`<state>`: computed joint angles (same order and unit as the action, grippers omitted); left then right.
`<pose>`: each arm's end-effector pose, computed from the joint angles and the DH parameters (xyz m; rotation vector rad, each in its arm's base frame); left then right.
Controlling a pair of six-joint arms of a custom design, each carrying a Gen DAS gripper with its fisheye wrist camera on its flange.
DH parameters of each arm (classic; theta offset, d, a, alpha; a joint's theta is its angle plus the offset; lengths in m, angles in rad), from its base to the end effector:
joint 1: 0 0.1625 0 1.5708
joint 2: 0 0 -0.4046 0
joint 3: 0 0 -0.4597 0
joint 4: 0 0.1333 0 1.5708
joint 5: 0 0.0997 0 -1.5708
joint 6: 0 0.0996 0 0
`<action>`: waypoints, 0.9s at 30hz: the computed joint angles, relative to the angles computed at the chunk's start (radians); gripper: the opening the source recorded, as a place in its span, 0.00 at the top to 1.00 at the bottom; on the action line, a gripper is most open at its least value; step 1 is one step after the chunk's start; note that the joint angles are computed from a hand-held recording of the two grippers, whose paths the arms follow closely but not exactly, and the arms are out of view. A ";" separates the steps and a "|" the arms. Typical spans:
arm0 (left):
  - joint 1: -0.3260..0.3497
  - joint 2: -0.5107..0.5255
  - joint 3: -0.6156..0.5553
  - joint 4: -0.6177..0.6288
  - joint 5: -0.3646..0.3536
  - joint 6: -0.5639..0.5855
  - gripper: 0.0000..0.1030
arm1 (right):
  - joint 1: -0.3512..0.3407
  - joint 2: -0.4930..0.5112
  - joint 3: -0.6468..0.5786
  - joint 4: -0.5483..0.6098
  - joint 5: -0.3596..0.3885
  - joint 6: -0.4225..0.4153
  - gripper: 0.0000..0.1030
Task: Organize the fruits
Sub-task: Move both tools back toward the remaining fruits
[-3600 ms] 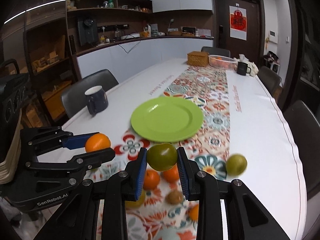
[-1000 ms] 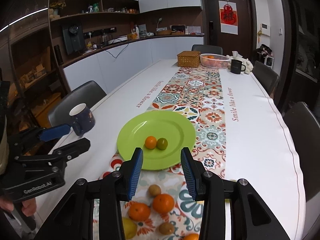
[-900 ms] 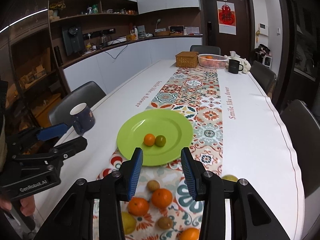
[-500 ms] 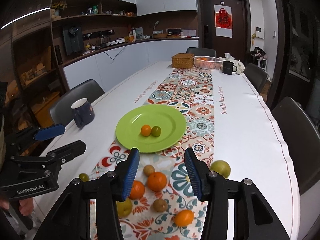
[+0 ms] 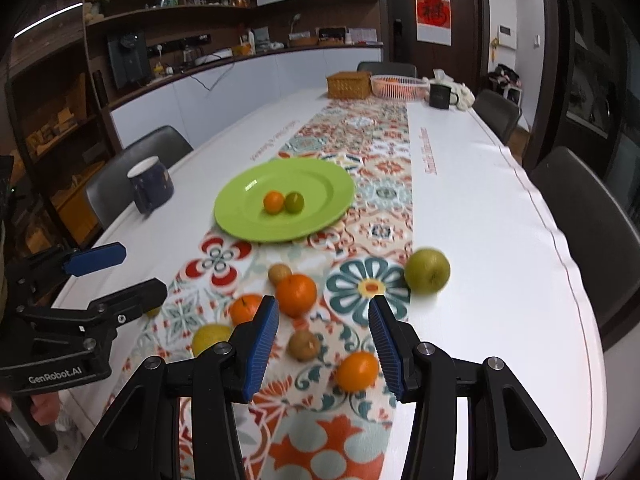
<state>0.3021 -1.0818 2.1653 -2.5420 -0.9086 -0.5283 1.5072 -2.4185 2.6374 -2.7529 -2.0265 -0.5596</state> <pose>-0.4153 -0.3332 0.0243 0.9796 2.3865 -0.6034 0.0718 -0.2809 0.3612 0.2892 -2.2574 0.9633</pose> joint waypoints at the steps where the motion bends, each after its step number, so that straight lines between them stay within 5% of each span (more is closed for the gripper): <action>1: 0.003 0.004 -0.002 0.011 -0.013 -0.003 0.31 | -0.008 -0.009 0.005 0.012 -0.001 0.002 0.54; 27: 0.100 0.117 -0.064 0.066 -0.217 0.006 0.31 | -0.153 -0.013 0.028 0.113 -0.001 0.023 0.54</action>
